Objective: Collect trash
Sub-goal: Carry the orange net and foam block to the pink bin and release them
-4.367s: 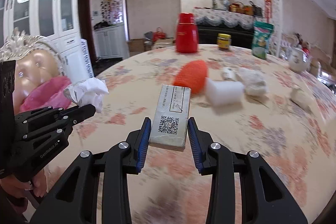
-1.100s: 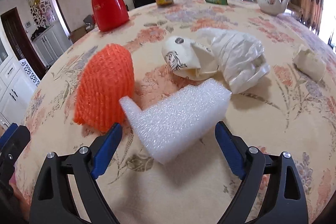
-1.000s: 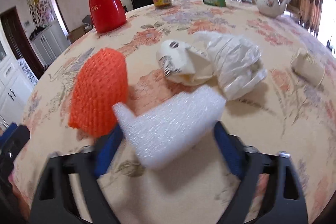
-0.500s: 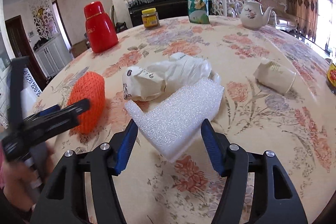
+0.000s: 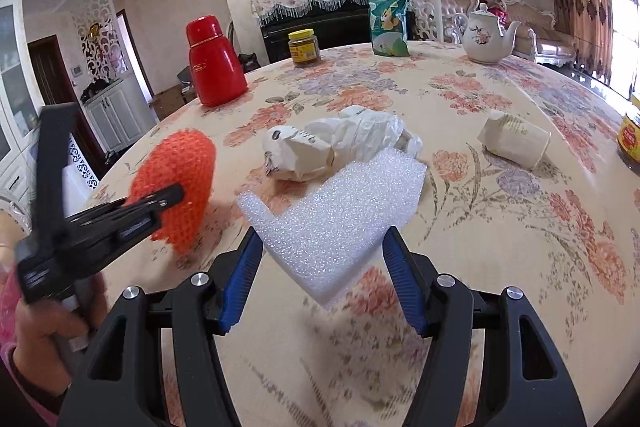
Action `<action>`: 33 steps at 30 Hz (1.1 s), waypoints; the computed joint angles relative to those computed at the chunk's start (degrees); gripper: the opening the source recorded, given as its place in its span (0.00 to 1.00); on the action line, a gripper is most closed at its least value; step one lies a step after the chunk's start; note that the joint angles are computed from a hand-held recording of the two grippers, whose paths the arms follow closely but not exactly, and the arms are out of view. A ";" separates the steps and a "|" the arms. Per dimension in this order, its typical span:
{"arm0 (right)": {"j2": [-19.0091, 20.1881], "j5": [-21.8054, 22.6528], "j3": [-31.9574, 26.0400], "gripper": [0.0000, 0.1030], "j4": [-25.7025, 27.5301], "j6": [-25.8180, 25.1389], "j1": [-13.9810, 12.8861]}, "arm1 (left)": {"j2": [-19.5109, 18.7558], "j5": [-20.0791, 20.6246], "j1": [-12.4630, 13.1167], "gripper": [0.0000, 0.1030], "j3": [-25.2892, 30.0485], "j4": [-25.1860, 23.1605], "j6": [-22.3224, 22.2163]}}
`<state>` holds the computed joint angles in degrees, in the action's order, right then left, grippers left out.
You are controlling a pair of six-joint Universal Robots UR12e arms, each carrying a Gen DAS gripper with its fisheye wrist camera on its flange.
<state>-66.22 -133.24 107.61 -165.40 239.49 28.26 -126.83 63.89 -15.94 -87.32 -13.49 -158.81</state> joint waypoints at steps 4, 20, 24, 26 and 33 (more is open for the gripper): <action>0.09 -1.54 -0.07 0.58 0.14 0.41 1.63 | 3.16 -3.66 2.15 0.24 -5.67 4.35 0.89; 3.47 -10.89 -4.85 0.58 -5.83 -11.34 8.65 | 11.21 -16.21 10.06 0.24 -21.11 22.59 -1.11; 5.09 -11.13 -6.91 0.59 -9.25 -16.18 9.55 | 11.88 -16.64 11.94 0.25 -22.99 26.04 -2.16; 5.88 -10.34 -8.07 0.59 -10.51 -18.51 9.76 | 11.88 -16.44 12.78 0.25 -23.33 27.56 -2.85; 9.36 -5.58 -13.28 0.59 -15.01 -27.03 9.98 | 11.91 -15.94 17.06 0.26 -24.63 33.35 -5.80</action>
